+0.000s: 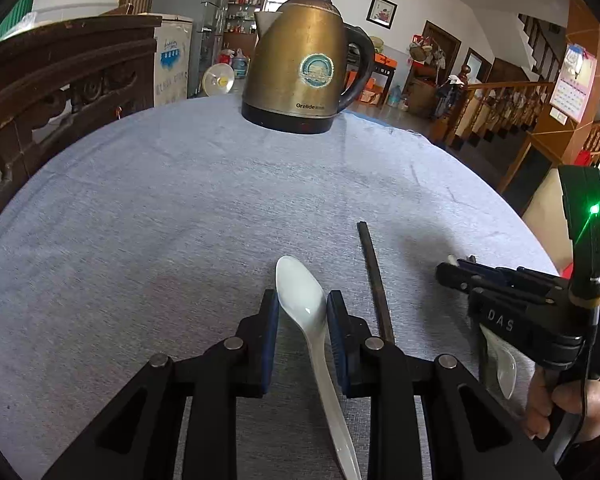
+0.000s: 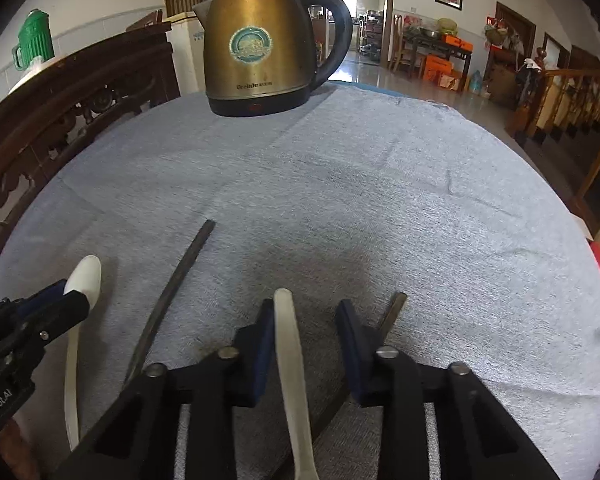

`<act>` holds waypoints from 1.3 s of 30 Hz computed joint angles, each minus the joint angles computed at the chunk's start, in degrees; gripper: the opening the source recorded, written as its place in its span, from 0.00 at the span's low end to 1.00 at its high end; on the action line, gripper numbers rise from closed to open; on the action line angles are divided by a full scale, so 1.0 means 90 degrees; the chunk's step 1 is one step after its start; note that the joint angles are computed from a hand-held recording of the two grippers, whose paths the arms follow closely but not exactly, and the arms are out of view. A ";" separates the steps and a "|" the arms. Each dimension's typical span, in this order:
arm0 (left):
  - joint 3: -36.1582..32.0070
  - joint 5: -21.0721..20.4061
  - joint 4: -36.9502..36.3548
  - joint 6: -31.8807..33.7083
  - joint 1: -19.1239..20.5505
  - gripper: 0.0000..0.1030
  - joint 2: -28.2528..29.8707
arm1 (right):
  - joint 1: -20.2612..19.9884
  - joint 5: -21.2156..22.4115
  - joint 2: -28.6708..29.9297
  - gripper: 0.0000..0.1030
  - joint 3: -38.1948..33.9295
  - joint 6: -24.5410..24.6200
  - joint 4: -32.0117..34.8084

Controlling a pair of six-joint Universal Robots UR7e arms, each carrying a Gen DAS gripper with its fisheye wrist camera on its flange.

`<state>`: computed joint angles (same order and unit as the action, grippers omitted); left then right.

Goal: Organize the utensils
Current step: 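Close the right gripper on another white spoon while the left gripper holds its spoon, then lift both spoons and carry them toward the dark cup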

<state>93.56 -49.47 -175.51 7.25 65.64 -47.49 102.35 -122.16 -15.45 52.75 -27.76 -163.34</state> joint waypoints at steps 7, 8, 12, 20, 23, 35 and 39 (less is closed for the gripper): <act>0.0041 0.0286 -0.0059 0.0151 -0.0120 0.25 -0.0012 | -0.0061 0.0374 -0.0311 0.11 0.0399 0.0418 -0.0157; 0.0043 0.0325 -0.0073 0.0183 -0.0142 0.25 -0.0020 | -0.0076 0.0513 -0.0418 0.11 0.0550 0.0478 -0.0239; 0.0159 0.0522 -0.0180 0.0303 -0.0285 0.25 -0.0133 | -0.0112 0.0875 -0.0789 0.11 0.1067 0.0737 -0.0569; 0.0627 0.0879 -0.0277 0.0312 -0.0590 0.25 -0.0516 | -0.0268 0.1901 -0.1829 0.11 0.2563 0.1456 -0.1356; 0.0853 0.0986 -0.0253 0.0158 -0.0671 0.25 -0.0725 | -0.0319 0.2081 -0.2188 0.11 0.3097 0.1675 -0.1742; 0.1948 0.1545 -0.0224 -0.0598 -0.1048 0.25 -0.1620 | -0.0595 0.2806 -0.3486 0.11 0.5173 0.2420 -0.3448; 0.2256 0.1637 -0.0209 -0.0880 -0.1241 0.25 -0.1876 | -0.0637 0.3084 -0.3792 0.11 0.5670 0.2587 -0.4014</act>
<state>113.86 -34.74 -177.39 -0.67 54.47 -64.37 96.61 -94.40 -49.58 103.78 -4.49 -199.47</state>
